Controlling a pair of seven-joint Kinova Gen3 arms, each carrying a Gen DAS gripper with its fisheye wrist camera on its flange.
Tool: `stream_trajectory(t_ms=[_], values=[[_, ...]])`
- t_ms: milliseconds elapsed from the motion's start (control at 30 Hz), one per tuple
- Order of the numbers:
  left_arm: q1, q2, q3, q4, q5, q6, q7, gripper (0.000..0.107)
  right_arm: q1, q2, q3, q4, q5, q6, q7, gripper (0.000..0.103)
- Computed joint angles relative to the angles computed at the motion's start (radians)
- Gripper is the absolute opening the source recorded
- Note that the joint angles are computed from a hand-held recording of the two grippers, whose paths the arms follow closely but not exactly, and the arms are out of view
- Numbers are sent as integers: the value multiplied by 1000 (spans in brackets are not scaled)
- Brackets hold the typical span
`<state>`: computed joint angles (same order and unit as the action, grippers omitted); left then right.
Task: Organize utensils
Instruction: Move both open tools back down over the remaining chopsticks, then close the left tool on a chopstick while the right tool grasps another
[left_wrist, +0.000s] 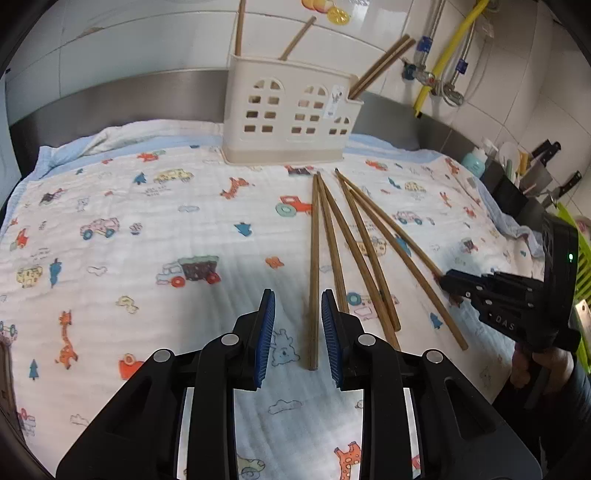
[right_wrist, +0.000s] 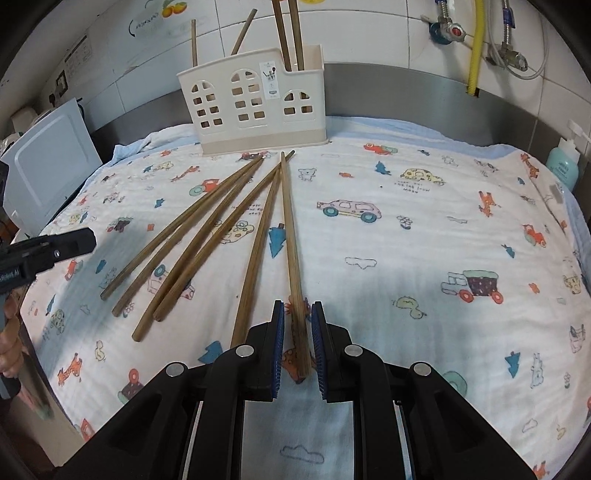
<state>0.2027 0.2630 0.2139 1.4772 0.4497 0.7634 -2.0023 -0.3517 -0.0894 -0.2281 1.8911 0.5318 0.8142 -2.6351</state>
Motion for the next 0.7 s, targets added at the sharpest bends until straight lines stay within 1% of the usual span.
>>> stream_trajectory(t_ms=[100,233,400,500,700], values=[[4,14,4,-7,-3,7,-1,27,2,5,7,2,-3,-12,10,15],[27,32,1,-18,-33,10,19,26,5,6,10,5,-5,-22,18,15],[50,49,0,-29,-72,8,48,26,-5,16,-1,1,31,0,3,12],[74,59,-3,-42,-114,4,69,26,-14,22,-5,-3,51,19,-10,9],[117,78,-13,-63,-191,0,124,25,-24,19,2,4,59,14,-16,8]])
